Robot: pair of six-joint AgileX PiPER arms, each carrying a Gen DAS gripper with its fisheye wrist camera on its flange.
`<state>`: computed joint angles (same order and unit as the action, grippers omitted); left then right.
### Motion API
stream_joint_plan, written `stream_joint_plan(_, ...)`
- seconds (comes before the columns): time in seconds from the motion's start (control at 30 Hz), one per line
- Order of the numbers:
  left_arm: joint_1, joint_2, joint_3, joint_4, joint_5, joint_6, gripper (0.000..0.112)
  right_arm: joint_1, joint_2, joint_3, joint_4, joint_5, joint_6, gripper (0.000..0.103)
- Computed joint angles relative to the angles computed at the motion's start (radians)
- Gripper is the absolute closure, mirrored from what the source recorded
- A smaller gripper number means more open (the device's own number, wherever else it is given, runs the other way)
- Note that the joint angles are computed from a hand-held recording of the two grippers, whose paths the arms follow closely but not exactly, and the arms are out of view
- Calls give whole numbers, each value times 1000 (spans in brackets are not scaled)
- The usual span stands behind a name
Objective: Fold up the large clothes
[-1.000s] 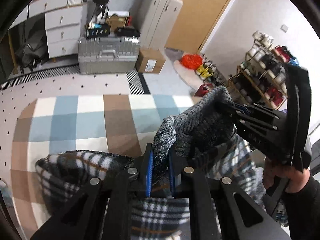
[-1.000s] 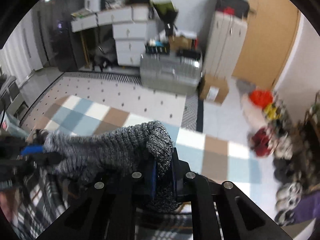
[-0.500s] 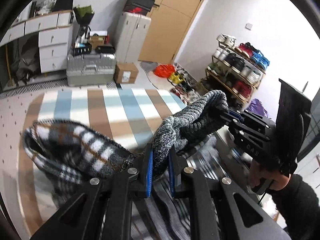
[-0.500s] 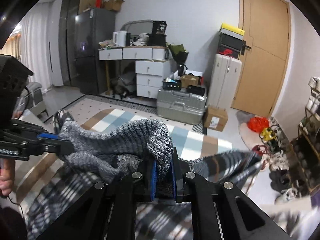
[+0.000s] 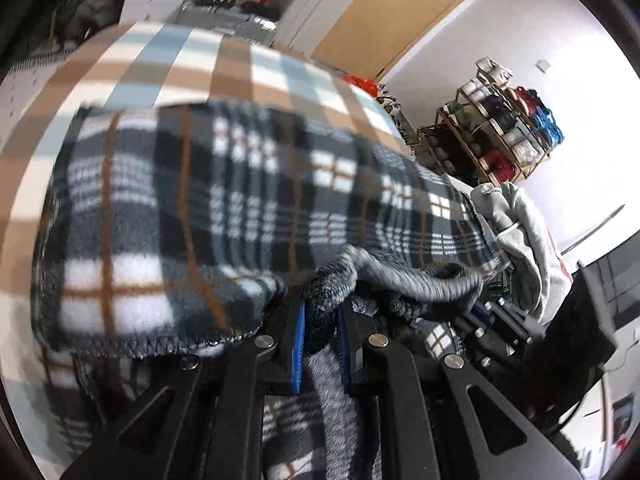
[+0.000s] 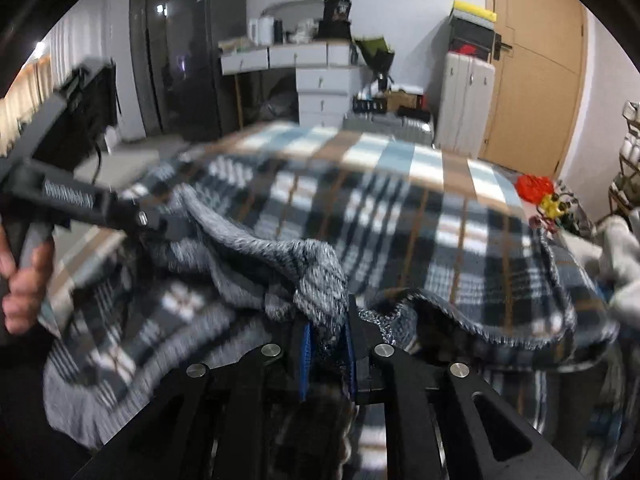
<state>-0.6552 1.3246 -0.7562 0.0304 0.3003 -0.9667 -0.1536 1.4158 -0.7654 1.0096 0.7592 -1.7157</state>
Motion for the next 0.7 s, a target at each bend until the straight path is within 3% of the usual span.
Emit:
stream_joint_plan(0.07, 2, 6, 7, -61, -1, 52, 101, 4, 21, -10, -55, 8, 51, 83)
stream_joint_plan(0.13, -34, -3, 0, -38, 31, 24, 101, 47, 35, -20, -159, -45, 149, 81)
stream_joint_plan(0.17, -40, 8, -26, -76, 76, 70, 100, 51, 42, -26, -184, -45, 168, 75)
stream_joint_plan(0.23, -53, 9, -52, -122, 155, 124, 98, 50, 65, -70, -296, 28, 257, 50)
stream_joint_plan(0.27, -39, 6, -71, -169, 205, 173, 97, 42, 73, -87, -332, 62, 279, 28)
stream_joint_plan(0.37, -2, -55, -43, -304, 240, 290, 76, -12, 65, -133, -393, 194, 262, 27)
stream_joint_plan(0.43, 1, -114, -41, -300, 274, 304, 56, -66, 67, -182, -384, 279, 246, 27)
stream_joint_plan(0.5, 1, -153, -70, -258, 306, 300, 55, -102, 84, -264, -355, 348, 260, 24)
stream_joint_plan(0.6, 26, -126, -149, -172, 338, 283, 51, -70, 133, -419, -337, 356, 370, 20)
stream_joint_plan(0.63, 46, -103, -174, -177, 343, 306, 44, -37, 162, -481, -346, 341, 433, 20)
stream_joint_plan(0.7, 115, -30, -213, -238, 358, 409, 41, 33, 234, -606, -393, 319, 577, 20)
